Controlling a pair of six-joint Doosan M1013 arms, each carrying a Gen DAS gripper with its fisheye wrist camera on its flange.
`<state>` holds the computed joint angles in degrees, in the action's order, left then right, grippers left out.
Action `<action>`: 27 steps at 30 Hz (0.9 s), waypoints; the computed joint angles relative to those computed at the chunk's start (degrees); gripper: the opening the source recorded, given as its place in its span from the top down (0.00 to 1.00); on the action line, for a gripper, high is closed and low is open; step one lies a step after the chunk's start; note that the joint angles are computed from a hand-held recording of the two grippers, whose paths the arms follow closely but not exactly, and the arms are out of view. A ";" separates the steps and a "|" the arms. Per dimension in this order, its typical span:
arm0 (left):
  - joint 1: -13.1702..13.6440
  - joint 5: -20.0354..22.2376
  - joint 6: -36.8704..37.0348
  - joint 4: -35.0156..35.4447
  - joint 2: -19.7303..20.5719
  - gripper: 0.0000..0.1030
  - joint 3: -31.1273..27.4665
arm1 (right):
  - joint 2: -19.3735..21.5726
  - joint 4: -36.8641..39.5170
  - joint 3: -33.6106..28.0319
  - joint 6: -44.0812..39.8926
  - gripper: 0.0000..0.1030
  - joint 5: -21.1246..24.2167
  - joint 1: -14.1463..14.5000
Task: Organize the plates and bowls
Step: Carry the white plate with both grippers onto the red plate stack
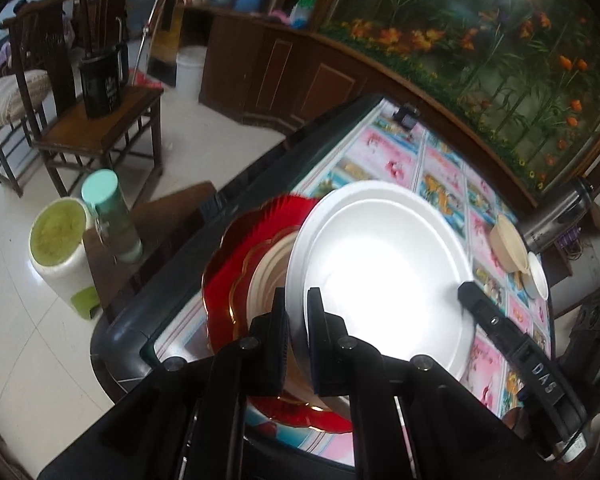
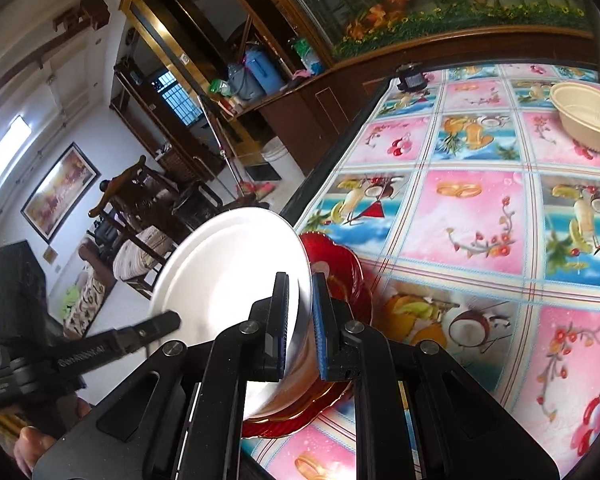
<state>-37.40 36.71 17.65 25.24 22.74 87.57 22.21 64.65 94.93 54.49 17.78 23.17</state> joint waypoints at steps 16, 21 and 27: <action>0.32 1.73 -0.44 -0.90 -0.57 0.89 1.12 | 2.22 -5.68 -1.52 5.51 0.88 1.84 0.38; 0.10 3.65 1.71 -1.74 0.82 0.89 -0.25 | 2.22 -2.83 -1.23 3.07 0.88 2.04 0.25; -0.08 5.48 2.13 -0.91 0.92 0.88 -0.66 | 1.33 4.75 0.09 -2.90 0.88 0.92 -0.43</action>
